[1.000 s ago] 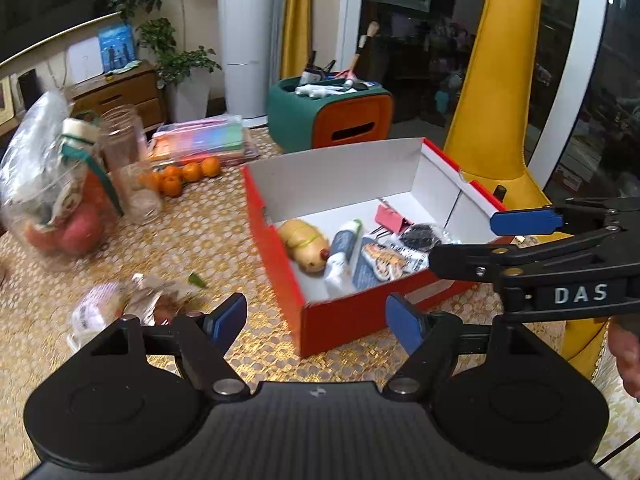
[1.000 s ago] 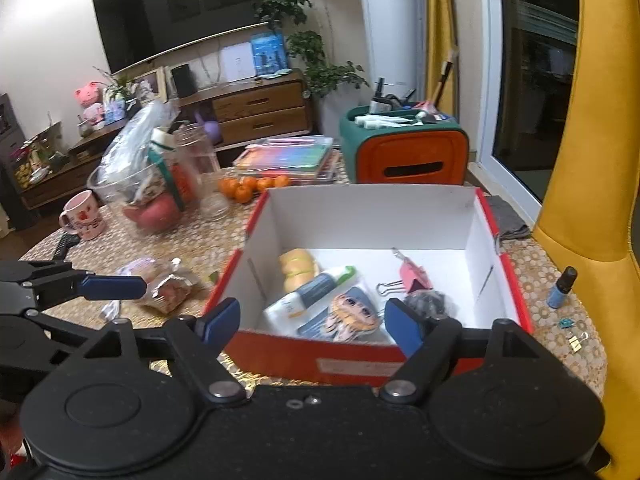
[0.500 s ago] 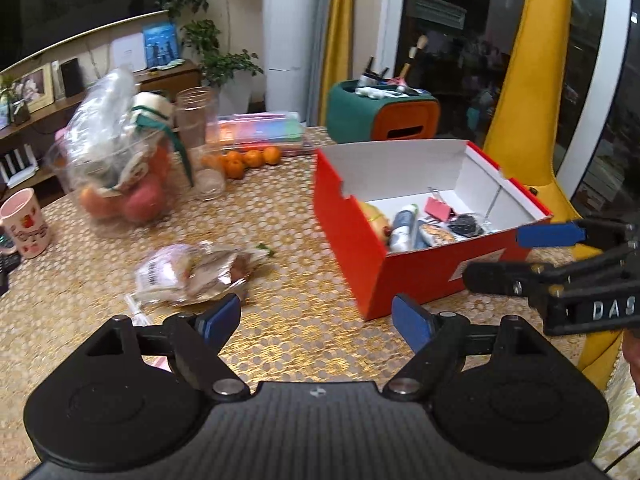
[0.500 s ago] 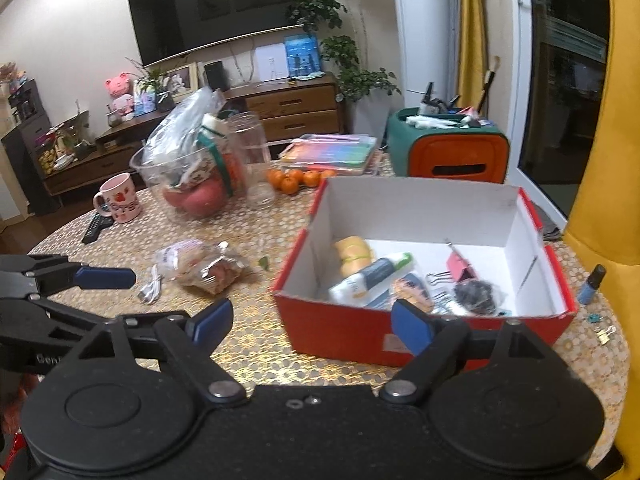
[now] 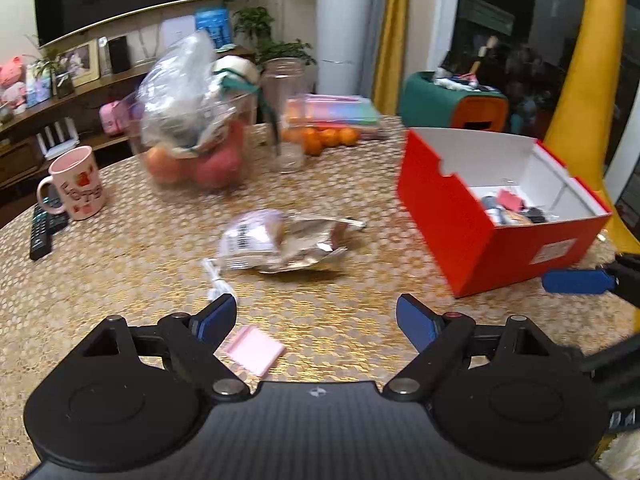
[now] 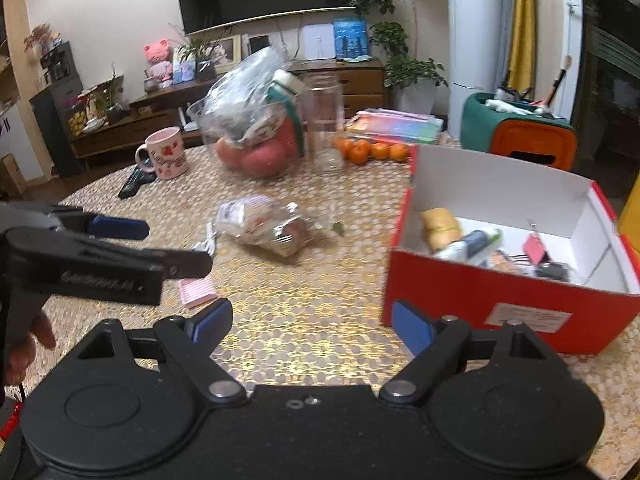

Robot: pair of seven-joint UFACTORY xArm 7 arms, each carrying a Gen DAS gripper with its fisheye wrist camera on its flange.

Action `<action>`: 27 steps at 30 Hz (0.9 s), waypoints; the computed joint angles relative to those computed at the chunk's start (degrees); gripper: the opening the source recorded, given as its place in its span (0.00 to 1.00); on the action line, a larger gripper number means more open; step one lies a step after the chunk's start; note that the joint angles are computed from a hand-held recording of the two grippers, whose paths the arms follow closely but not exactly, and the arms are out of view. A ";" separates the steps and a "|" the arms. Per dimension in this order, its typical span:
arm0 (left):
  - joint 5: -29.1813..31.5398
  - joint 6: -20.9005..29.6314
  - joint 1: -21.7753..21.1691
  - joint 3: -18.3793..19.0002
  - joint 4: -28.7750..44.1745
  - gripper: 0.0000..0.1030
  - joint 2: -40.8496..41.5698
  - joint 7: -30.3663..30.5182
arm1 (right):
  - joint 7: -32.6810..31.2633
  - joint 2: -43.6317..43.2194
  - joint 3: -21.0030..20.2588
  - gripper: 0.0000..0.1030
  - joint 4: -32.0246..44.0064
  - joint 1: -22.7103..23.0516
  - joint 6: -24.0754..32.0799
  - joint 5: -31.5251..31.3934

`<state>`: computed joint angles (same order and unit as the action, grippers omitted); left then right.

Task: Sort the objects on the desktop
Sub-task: 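Withdraw both tools from the box back over the table, then grasp the white USB cable with the left tool while the right tool grasps the pink sticky-note pad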

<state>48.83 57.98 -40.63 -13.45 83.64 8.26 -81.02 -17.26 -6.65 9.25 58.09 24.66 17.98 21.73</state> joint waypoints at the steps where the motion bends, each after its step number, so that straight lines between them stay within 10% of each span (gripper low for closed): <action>1: 0.18 -0.35 0.26 0.22 -0.87 0.85 -0.50 -0.04 | 0.92 0.44 0.55 0.84 0.03 0.08 -0.42 -0.88; 5: 1.07 -2.05 2.25 0.62 -4.95 1.00 -2.79 -0.44 | 4.99 2.54 2.25 0.84 0.63 0.51 -2.26 -4.85; 27: -1.53 -19.28 14.16 3.18 -16.54 1.00 -3.67 1.40 | 30.91 19.58 1.63 0.82 10.28 8.22 -8.03 -34.46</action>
<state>47.30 38.70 -26.48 -10.27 67.10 4.60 -79.62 13.65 12.93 10.88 68.37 32.88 9.95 -12.73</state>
